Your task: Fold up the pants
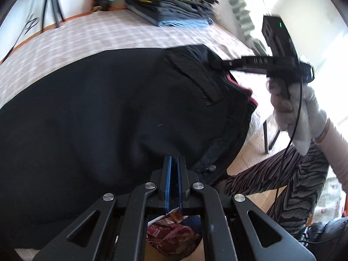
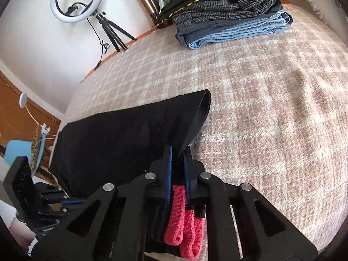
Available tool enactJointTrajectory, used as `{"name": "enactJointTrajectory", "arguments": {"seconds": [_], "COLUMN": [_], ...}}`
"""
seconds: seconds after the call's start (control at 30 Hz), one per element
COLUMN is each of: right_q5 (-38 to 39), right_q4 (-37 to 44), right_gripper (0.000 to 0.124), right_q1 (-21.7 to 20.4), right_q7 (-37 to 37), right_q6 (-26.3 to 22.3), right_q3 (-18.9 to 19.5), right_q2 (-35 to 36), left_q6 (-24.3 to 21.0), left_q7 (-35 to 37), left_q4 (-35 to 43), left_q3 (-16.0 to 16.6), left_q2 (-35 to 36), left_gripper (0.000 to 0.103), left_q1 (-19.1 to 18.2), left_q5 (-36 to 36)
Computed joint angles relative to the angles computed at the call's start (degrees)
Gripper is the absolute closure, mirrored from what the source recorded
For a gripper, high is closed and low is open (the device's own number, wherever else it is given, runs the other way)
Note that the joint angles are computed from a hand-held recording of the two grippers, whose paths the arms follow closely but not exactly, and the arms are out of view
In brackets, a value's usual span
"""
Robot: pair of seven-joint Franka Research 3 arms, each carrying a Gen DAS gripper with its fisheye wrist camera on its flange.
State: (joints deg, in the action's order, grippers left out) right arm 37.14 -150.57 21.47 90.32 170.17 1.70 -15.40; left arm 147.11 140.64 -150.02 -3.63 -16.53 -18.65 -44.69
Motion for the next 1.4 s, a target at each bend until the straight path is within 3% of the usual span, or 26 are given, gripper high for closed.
{"name": "enactJointTrajectory", "arguments": {"seconds": [0.1,0.2,0.3,0.33,0.43,0.5,0.57,0.63,0.67,0.73,0.8,0.9,0.97,1.0,1.03,1.2,1.27,1.37,1.4], "right_q5": [-0.46,-3.41,-2.52,-2.59,-2.72,-8.32,-10.45,-19.97,-22.69,-21.28,-16.92,-15.28,-13.87,-12.53,-11.35,-2.06,-0.74,12.01,13.96], "right_q4": [-1.05,-2.44,-3.56,-3.98,-4.26,-4.48,-4.07,-4.45,-4.76,-6.18,-7.92,-8.93,-8.44,-8.61,-8.76,-8.81,-9.31,-8.70,-9.01], "right_gripper": [0.115,0.108,0.066,0.060,0.060,0.058,0.068,0.082,0.096,0.113,0.118,0.118,0.095,0.067,0.055,0.054,0.054,0.057,0.057], "right_q1": [-0.04,-1.69,-1.24,-1.36,-0.90,-3.84,-4.02,-8.82,-9.85,-7.15,-3.22,-2.09,-2.56,-2.27,-2.20,2.75,2.70,8.62,9.44], "right_q7": [-0.69,1.84,2.53,2.91,3.07,6.94,7.91,15.19,17.23,17.10,14.36,11.12,11.31,10.97,10.92,3.64,2.72,-6.27,-7.13], "right_q6": [0.79,-0.95,-3.29,-3.19,-4.62,-3.76,-4.60,-5.05,-5.24,-4.71,-3.98,-4.72,-6.80,-7.44,-7.55,-9.52,-10.22,-13.41,-12.60], "right_q3": [0.36,1.38,0.08,0.17,0.12,4.14,5.24,10.29,11.18,7.72,3.02,0.97,0.29,-0.50,-0.83,-4.71,-3.65,-9.39,-9.67], "right_q2": [-1.90,-3.27,-4.33,-4.44,-4.01,-3.73,-3.62,-4.46,-5.30,-7.54,-10.14,-12.06,-11.80,-11.86,-11.83,-11.42,-12.34,-12.45,-12.52], "left_q6": [3.28,4.09,3.35,3.22,2.48,1.86,1.67,1.81,1.90,1.65,0.16,-2.43,-0.78,-0.23,0.24,2.98,1.03,-1.58,-2.02], "left_q7": [-3.59,-4.46,-4.77,-4.79,-4.56,-3.69,-3.40,-3.39,-3.31,-3.66,-3.74,-2.22,-1.16,-0.67,-0.60,-2.33,-2.30,-2.07,-1.94], "left_q4": [-0.19,0.36,0.82,0.70,0.95,1.16,1.13,0.82,0.87,1.44,2.56,2.74,1.68,1.31,1.04,0.53,2.07,3.82,4.20], "left_q3": [-2.78,-2.53,-1.90,-1.98,-1.85,-1.68,-1.89,-1.99,-2.05,-1.93,-1.11,-0.38,-1.17,-1.42,-1.81,-2.61,-1.74,-1.48,-1.70], "left_q2": [0.87,1.83,2.13,1.94,1.72,1.93,1.80,1.55,1.61,2.15,2.79,2.00,0.76,0.31,0.11,0.86,2.32,4.07,4.54], "left_gripper": [0.101,0.101,0.101,0.101,0.101,0.101,0.101,0.101,0.101,0.101,0.101,0.101,0.101,0.101,0.101,0.101,0.101,0.101,0.101], "left_q1": [-0.22,-1.35,-1.72,-1.79,-2.18,-2.45,-2.30,-2.33,-2.33,-2.28,-2.05,-1.23,-1.27,-1.56,-1.81,-3.02,-3.00,-1.90,-1.56], "left_q5": [4.96,6.72,6.50,6.75,6.83,6.37,6.80,6.92,7.21,7.05,4.92,1.61,0.72,0.50,0.92,4.31,4.15,3.24,2.76]}}
